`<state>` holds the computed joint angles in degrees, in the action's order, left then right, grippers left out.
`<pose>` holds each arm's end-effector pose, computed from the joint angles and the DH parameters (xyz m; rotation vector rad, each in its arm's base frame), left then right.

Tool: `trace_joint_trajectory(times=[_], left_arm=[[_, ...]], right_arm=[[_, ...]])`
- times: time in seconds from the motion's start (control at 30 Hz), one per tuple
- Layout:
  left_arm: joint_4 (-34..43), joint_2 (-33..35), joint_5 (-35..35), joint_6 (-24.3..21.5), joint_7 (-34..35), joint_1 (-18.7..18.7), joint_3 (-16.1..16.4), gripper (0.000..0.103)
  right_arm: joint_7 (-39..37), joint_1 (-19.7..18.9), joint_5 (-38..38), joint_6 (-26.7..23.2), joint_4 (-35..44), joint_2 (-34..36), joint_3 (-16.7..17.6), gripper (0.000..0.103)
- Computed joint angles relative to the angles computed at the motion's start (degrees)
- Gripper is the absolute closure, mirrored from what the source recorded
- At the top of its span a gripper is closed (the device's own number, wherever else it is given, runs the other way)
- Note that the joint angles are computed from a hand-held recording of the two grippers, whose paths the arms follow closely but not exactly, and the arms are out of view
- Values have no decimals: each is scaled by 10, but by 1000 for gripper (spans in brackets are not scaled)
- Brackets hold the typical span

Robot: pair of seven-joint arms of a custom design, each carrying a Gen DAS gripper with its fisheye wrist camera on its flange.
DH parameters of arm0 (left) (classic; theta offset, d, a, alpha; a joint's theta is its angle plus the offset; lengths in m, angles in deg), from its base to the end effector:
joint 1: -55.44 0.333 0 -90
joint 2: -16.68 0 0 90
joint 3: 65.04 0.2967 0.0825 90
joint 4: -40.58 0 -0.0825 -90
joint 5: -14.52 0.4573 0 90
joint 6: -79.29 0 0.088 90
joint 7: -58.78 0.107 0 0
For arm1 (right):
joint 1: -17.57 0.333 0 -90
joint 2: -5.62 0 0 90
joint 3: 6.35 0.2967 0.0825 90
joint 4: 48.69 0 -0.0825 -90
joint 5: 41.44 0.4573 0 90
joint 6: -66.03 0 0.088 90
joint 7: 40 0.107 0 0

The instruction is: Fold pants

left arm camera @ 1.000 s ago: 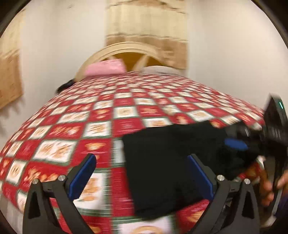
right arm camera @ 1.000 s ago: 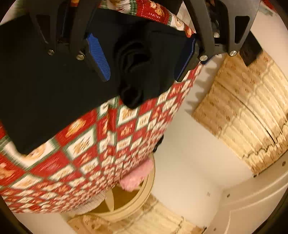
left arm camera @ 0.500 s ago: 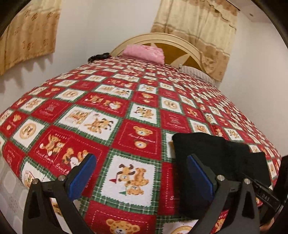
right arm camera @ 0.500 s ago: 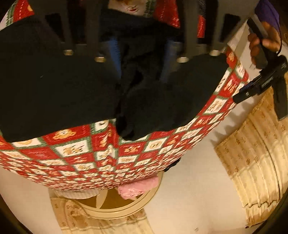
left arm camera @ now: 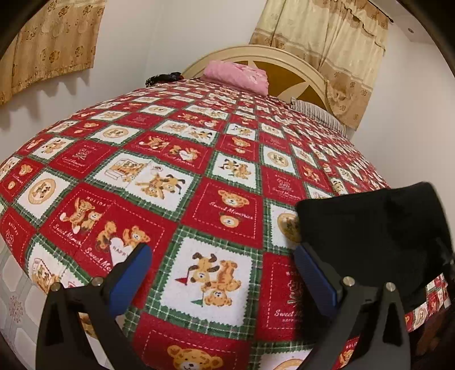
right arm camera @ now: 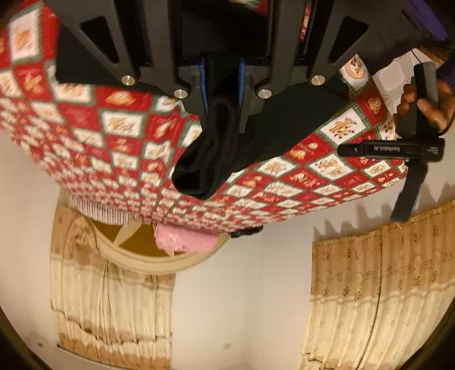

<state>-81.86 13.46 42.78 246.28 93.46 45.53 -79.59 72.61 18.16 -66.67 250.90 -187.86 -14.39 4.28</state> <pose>0.5699 -0.2931 0.4679 -1.8945 1.7156 -1.0565 0.5268 0.1520 0.5114 -1.7158 1.2754 -0.9122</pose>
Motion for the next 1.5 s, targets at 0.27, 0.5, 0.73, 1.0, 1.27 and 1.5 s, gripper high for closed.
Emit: trace_joint_trajectory(times=[0.27,0.5,0.73,1.0,1.27,1.5], left_arm=[[23,23,-31,-2,42,-19,2,0],[59,49,-38,-11,84,-47,8,0],[93,73,-29,-28,117,-77,14,0],[119,94,-44,-42,155,-104,18,0],[147,109,15,-69,152,-131,30,0],[198,148,62,-84,130,-165,45,0]], right_arm=[[-68,47,18,-15,-67,-77,-107,86],[-47,-36,23,-39,-121,-112,-55,86],[-40,-44,27,-51,-141,-124,-66,86],[-32,-11,57,-90,-139,-114,-106,84],[-5,-20,82,-107,-173,-178,-100,64],[9,3,61,-47,-162,-183,-109,65]])
